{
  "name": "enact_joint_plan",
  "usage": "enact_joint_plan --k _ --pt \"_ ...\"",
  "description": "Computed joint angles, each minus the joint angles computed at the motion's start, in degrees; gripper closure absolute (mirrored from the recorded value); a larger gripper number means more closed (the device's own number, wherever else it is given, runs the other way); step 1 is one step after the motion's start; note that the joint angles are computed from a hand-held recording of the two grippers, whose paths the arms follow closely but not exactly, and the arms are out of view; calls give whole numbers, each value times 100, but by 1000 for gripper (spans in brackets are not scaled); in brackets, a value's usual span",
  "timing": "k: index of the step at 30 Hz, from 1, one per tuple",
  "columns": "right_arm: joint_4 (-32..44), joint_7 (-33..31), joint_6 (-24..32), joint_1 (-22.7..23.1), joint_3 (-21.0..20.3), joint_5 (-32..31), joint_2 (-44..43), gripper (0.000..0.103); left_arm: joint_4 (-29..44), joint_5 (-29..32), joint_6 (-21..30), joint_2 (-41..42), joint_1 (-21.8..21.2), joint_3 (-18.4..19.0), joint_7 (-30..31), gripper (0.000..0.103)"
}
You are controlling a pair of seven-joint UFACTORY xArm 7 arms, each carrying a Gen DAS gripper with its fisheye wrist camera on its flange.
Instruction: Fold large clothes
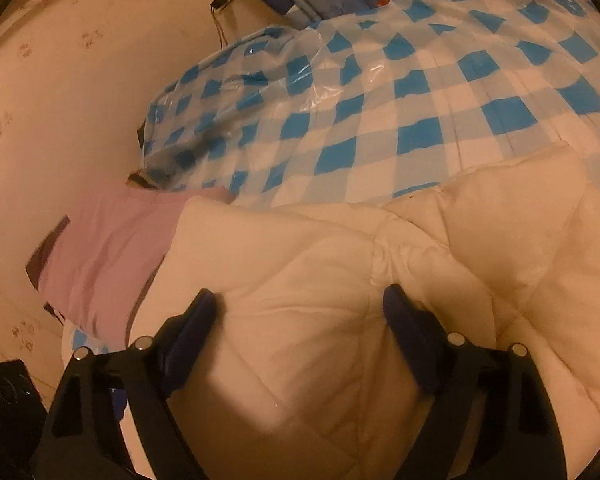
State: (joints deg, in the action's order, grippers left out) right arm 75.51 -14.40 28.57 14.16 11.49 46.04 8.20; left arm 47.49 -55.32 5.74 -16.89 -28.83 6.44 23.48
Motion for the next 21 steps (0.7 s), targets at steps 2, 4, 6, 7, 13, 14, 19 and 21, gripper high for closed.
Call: enact_joint_plan --k 2,4,6,7,13,14,19,21 --pt "155 228 384 -6 -58 -309 -46 22 -134 778 33 -54 522 -440 -709 13" --pt "30 288 458 5 -94 -452 -367 20 -175 1169 96 -89 683 -512 -1156 13" --pt "-408 228 214 64 -157 -684 -945 17 -186 1076 174 -153 495 -233 -1187 13" --pt "-607 298 53 116 -184 -965 -1149 13 -169 782 201 -176 263 25 -1053 13" --pt "-2168 882 -17 232 -283 -2772 -2443 12 -149 222 395 -255 254 151 -929 13" --pt "-2319 918 28 268 -328 -2854 -2467 11 -134 322 420 -239 342 67 -1025 13" --pt "-3092 432 -566 707 -735 -2116 -2499 10 -123 698 633 -278 575 -158 -1288 13" --pt "-3198 452 -657 742 -765 -2046 -2560 10 -160 971 676 -325 703 -269 -1488 13"
